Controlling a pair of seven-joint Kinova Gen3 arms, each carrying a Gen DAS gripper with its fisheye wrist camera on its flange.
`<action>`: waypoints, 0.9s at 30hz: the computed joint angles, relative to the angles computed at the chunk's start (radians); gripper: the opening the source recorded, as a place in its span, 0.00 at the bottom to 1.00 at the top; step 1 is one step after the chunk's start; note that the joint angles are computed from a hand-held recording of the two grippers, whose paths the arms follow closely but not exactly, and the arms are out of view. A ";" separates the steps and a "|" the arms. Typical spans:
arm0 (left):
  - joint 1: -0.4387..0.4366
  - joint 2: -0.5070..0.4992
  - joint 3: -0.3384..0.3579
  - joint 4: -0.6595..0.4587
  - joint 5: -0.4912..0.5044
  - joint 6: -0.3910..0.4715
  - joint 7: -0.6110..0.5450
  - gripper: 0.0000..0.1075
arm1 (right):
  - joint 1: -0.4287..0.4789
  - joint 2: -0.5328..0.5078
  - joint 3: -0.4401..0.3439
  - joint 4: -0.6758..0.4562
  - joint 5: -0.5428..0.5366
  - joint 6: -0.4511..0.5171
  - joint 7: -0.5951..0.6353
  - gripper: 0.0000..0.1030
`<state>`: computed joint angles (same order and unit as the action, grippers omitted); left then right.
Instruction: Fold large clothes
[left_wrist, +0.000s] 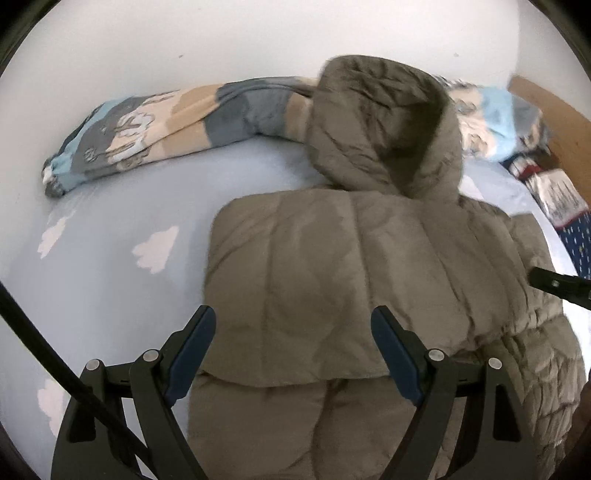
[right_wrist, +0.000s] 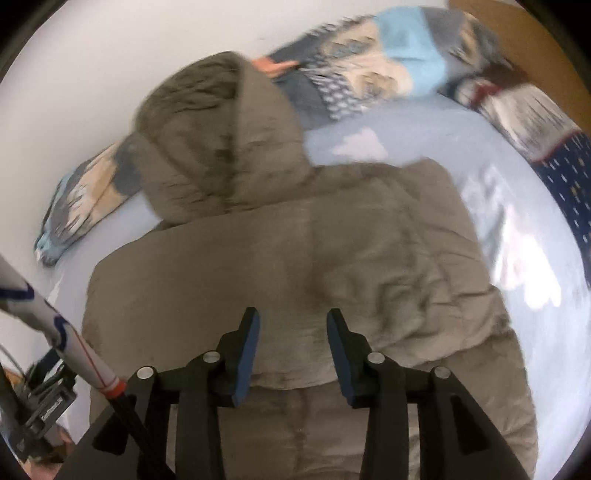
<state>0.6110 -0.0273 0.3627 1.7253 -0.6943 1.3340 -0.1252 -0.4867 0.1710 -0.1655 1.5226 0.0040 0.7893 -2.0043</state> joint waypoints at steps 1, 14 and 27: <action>0.002 0.011 0.002 -0.004 0.000 0.000 -0.012 0.79 | -0.012 0.004 -0.001 -0.003 0.003 0.001 0.011 0.43; 0.068 0.090 -0.038 -0.027 0.000 0.026 -0.057 0.79 | -0.075 0.060 -0.004 -0.013 0.059 0.045 -0.027 0.48; 0.128 0.135 -0.056 -0.053 -0.045 0.083 -0.076 0.79 | -0.052 0.078 -0.006 -0.017 0.012 0.047 0.010 0.49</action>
